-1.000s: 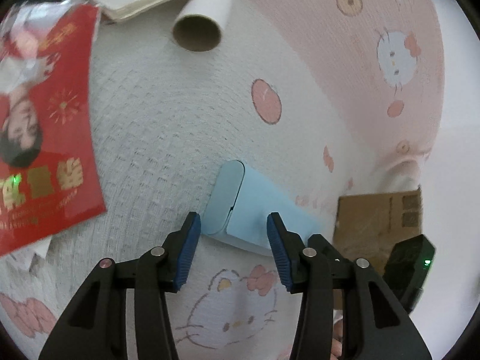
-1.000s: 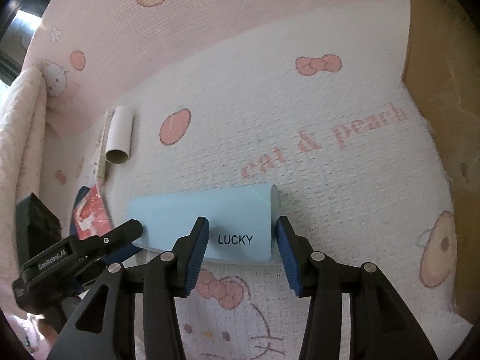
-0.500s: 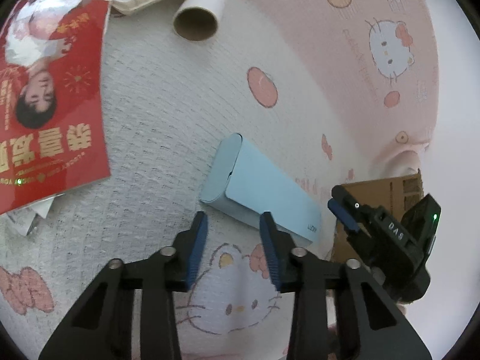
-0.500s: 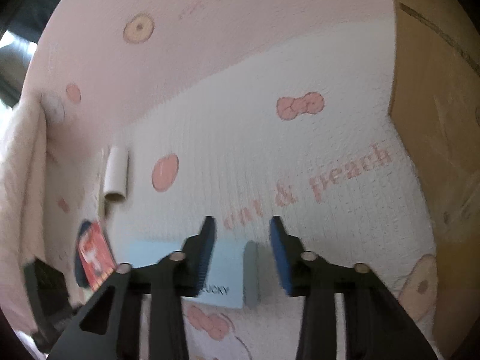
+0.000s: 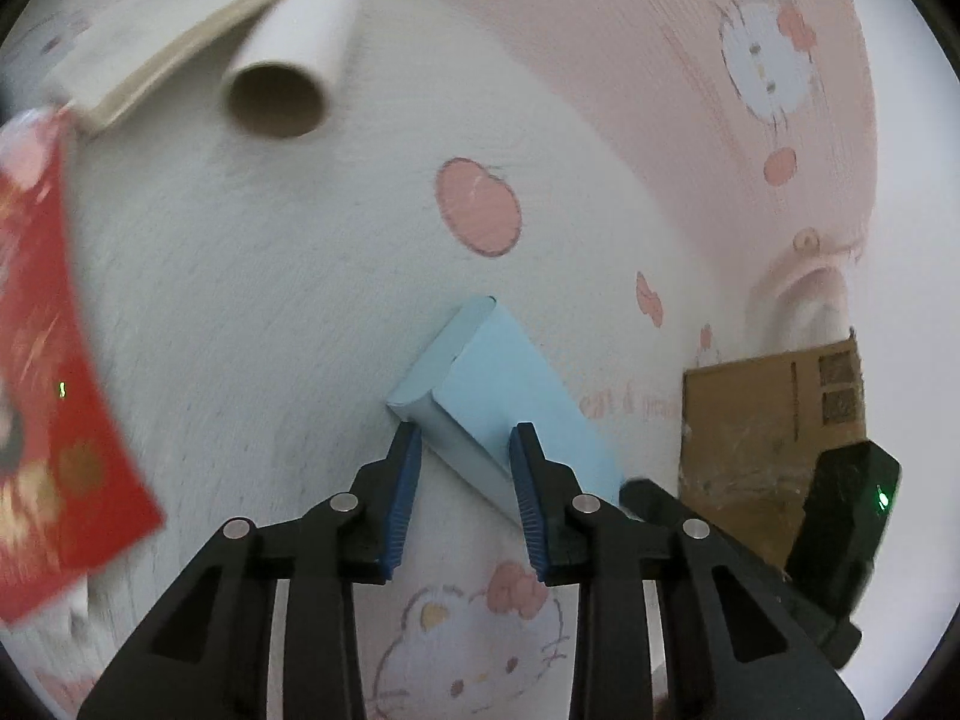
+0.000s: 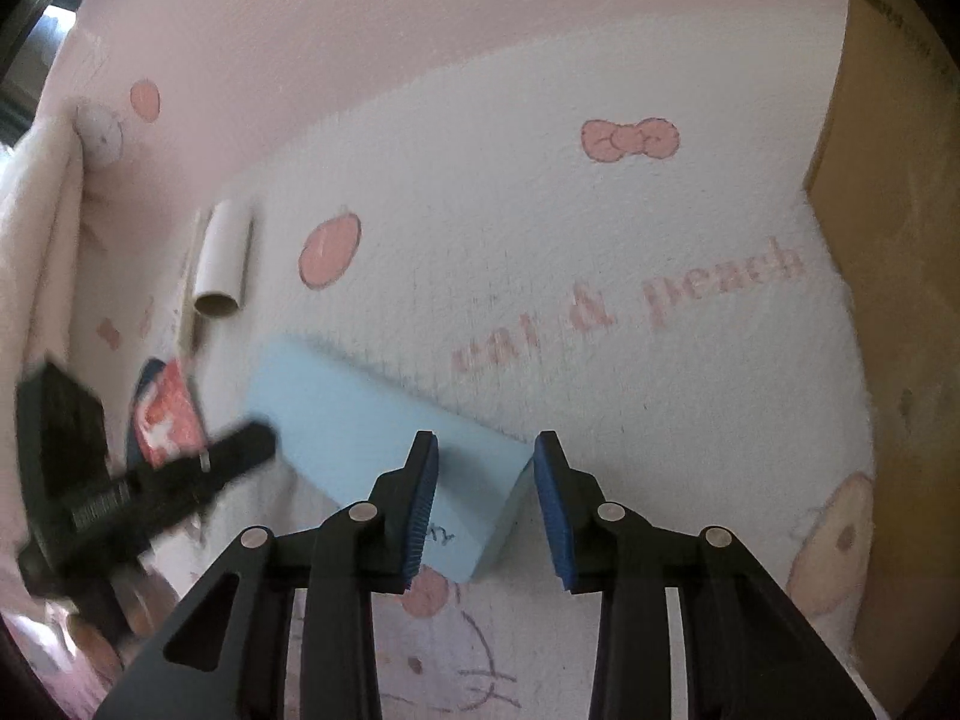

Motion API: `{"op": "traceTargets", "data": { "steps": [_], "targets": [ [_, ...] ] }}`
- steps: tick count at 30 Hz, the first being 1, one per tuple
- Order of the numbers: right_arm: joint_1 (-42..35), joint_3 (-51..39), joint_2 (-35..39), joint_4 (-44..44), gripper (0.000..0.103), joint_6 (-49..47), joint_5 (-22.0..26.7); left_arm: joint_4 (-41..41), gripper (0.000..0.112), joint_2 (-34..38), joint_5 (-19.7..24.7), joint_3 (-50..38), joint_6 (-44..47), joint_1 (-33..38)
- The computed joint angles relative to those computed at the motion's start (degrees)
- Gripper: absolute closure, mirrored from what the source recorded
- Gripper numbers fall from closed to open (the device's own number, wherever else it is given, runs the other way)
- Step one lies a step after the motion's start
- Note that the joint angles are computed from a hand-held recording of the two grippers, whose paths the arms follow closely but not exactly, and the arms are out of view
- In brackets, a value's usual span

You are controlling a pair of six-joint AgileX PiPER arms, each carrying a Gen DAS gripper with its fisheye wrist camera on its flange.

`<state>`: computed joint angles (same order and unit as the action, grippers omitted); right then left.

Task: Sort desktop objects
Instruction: 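Lift the LUCKY case with the left gripper and turn it upright, then carry the LUCKY case over the cardboard box with the left gripper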

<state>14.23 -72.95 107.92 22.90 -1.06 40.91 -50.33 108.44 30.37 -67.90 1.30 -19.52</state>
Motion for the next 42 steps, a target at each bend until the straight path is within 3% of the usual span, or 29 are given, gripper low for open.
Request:
{"op": "traceTargets", "data": {
  "steps": [3,16,20,22,26,28,31,42],
  "targets": [
    [1.2,1.7,-1.4,-2.4,0.072,2.4,-0.6,1.8,0.079,2.1,1.5,-3.7,0.3,0.5],
    [4.0,0.8,-1.6,-2.7,0.072,0.8,4.9,8.8,0.078,11.6,7.5,-20.0,-3.8,-0.3],
    [3.9,0.1,-1.4,-3.8,0.07,-0.2,5.6,6.2,0.068,8.7,4.9,-15.2,-2.8,0.0],
    [3.6,0.1,-1.3,-4.7,0.064,0.2,5.3,1.5,0.06,6.5,3.2,-11.0,-0.2,0.5],
    [3.2,-1.6,0.2,-4.0,0.058,0.6,4.8,-8.5,0.058,3.1,1.7,-3.3,5.6,0.8],
    [2.3,-1.9,0.7,-1.1,0.052,-1.5,4.0,-14.4,0.057,2.5,1.7,-0.5,9.1,0.5],
    [0.7,-2.1,1.7,4.3,0.052,-5.9,3.6,-21.5,0.057,2.7,1.2,2.2,12.5,-0.6],
    [-1.3,-1.3,4.0,13.4,0.052,-14.4,3.1,-23.6,0.058,5.2,1.4,0.6,14.9,-1.9]
  ]
}}
